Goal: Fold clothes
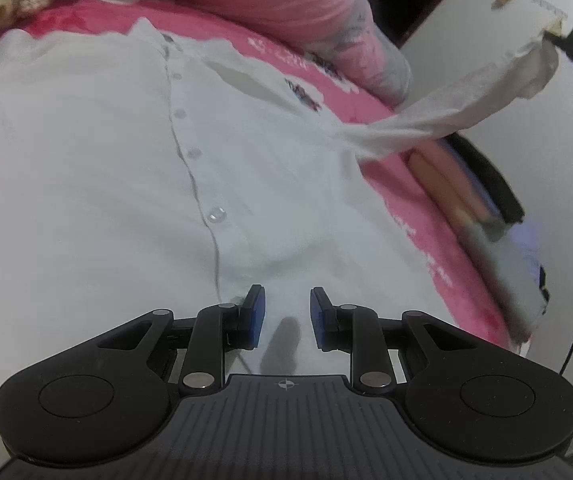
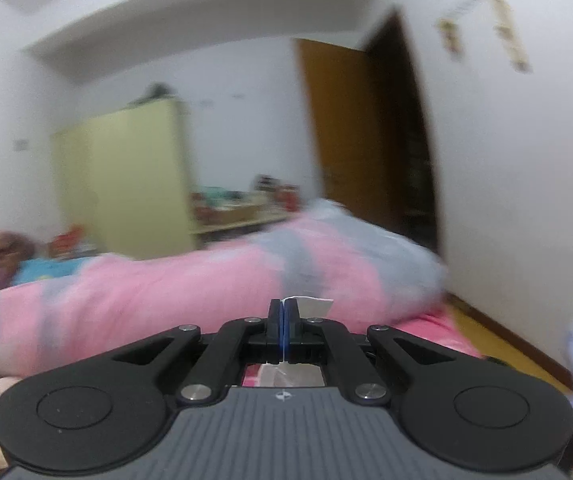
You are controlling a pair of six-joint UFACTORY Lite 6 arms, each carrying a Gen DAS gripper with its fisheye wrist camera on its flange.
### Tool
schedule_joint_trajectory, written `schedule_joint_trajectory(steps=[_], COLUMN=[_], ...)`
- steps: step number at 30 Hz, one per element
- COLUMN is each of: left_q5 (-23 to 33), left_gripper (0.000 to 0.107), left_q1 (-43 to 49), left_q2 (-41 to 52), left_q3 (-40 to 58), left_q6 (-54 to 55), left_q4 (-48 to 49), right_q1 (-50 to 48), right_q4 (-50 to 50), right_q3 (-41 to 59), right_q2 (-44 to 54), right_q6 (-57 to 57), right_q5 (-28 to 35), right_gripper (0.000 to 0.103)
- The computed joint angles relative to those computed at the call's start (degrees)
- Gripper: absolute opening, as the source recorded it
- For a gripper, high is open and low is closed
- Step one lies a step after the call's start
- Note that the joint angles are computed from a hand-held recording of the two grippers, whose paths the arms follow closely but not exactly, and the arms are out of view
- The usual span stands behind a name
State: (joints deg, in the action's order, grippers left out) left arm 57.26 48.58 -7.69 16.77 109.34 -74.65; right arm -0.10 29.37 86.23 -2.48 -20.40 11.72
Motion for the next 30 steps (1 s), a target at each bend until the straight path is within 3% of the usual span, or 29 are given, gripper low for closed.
schedule_joint_trajectory(steps=[7,12,18,20,22,23,25,27,30], left_q5=[10.3,16.9,18.5,18.5,18.4,18.2,17.7,17.3,16.5], left_gripper=[0.025,0.026,0.029,0.030,0.033,0.036,0.041,0.045,0.050], left_q1=[20.3,34.7,44.6,46.1,47.1,47.3,47.1,46.4,44.8], left_q2=[0.4,4.9,14.2,17.1,18.7,19.2,20.3,21.4,22.9], left_q3=[3.9,10.3,19.5,22.1,23.6,23.9,25.0,26.0,26.8], left_q6=[-0.4,0.4,0.4,-0.8,-1.0,-0.8,-0.7,-1.1,-1.4], left_q4=[11.8,18.7,22.1,22.7,23.3,23.4,23.2,22.3,20.7], right_q1=[26.6,42.0,52.8,54.9,55.8,56.2,56.5,55.5,52.5], right_q4=[-36.0,-46.8,-43.6,-33.9,-23.7,-21.9,-19.6,-16.1,-0.3], right_q3=[8.1,11.6,16.3,21.3,26.8,27.6,22.2,10.2,-7.8], right_q2=[2.8,11.7,31.0,40.0,46.6,48.0,45.5,36.6,20.8], right_q6=[33.0,43.7,47.6,40.4,32.6,31.8,30.8,28.9,18.2], right_q5=[4.1,6.3,4.9,6.0,11.2,12.3,9.7,3.2,-5.0], right_gripper=[0.000,0.000,0.001,0.003,0.017,0.029,0.041,0.051,0.052])
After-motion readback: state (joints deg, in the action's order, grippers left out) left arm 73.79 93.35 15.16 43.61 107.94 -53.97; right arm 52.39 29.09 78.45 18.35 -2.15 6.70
